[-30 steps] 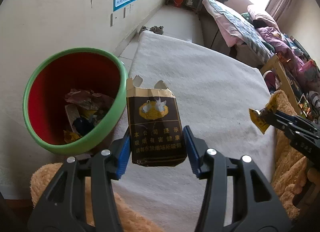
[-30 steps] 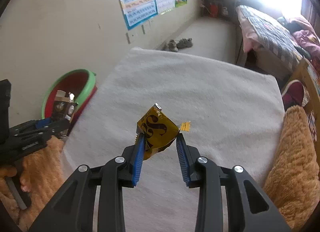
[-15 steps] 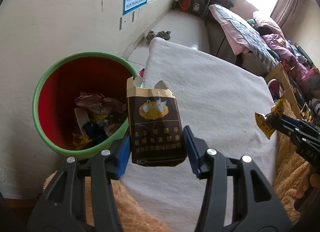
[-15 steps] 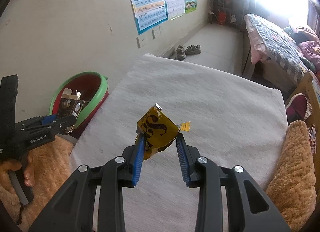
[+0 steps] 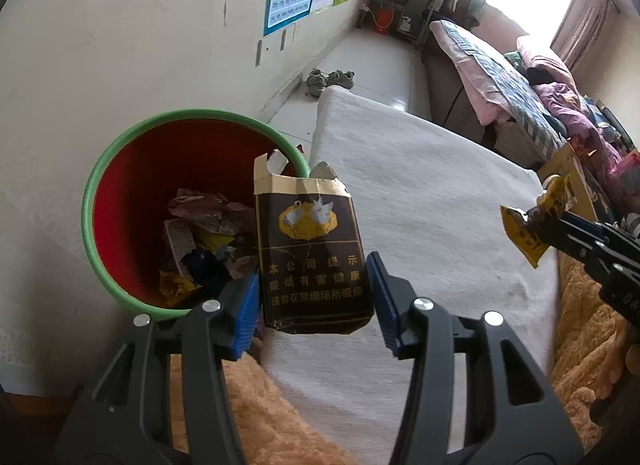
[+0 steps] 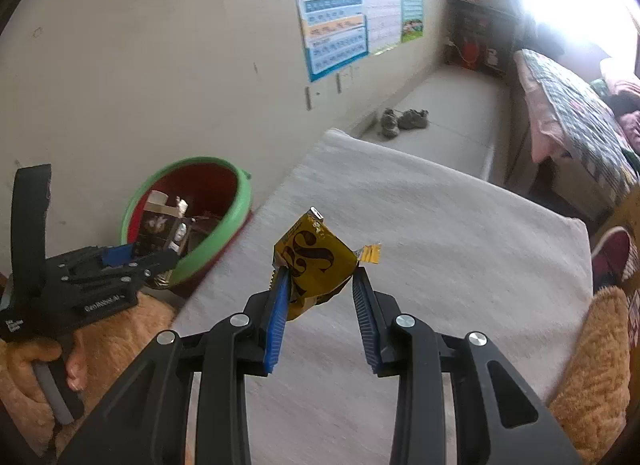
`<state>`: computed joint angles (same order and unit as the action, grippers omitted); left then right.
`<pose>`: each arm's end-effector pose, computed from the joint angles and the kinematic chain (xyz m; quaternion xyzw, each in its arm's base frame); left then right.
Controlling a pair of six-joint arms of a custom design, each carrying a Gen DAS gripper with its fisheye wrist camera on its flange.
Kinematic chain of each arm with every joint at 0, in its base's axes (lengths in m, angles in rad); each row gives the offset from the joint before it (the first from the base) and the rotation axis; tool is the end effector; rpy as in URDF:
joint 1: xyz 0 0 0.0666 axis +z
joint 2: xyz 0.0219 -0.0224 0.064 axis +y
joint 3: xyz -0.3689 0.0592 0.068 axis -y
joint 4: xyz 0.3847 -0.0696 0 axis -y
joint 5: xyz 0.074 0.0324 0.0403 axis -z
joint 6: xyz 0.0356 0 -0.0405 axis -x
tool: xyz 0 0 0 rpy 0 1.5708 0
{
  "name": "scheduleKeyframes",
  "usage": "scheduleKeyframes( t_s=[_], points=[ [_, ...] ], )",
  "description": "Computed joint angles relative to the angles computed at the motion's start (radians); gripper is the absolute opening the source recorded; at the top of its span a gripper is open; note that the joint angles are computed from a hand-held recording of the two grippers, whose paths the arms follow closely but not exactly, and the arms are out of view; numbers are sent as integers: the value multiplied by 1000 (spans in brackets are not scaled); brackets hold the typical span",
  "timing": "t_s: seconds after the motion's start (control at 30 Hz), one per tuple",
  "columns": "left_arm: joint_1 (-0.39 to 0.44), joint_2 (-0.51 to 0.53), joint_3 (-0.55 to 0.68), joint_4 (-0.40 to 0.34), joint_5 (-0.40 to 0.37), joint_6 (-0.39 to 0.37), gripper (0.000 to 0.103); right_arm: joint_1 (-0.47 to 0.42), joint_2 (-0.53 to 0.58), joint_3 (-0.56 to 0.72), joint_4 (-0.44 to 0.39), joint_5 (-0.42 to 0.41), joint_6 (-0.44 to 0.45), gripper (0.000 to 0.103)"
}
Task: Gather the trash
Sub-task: 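Carry the dark box and yellow wrapper over the bin with both tools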
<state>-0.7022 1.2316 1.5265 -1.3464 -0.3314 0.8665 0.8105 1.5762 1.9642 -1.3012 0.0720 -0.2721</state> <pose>0.3009 -0.2399 0.5193 -0.1204 0.9466 -0.0660 0.2918 0.3569 0.3710 0.5579 -0.2403 0.9148 0.1371 0.2941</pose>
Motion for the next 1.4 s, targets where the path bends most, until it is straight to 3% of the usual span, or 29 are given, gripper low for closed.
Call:
scheduleKeyframes(
  t_s=[0.8, 1.4],
  points=[
    [65, -46, -39, -10, -15, 7, 48, 61, 133, 162, -49, -31, 47, 32],
    [119, -78, -52, -38, -51, -5, 48, 89, 288, 390, -118, -30, 94, 32]
  ],
)
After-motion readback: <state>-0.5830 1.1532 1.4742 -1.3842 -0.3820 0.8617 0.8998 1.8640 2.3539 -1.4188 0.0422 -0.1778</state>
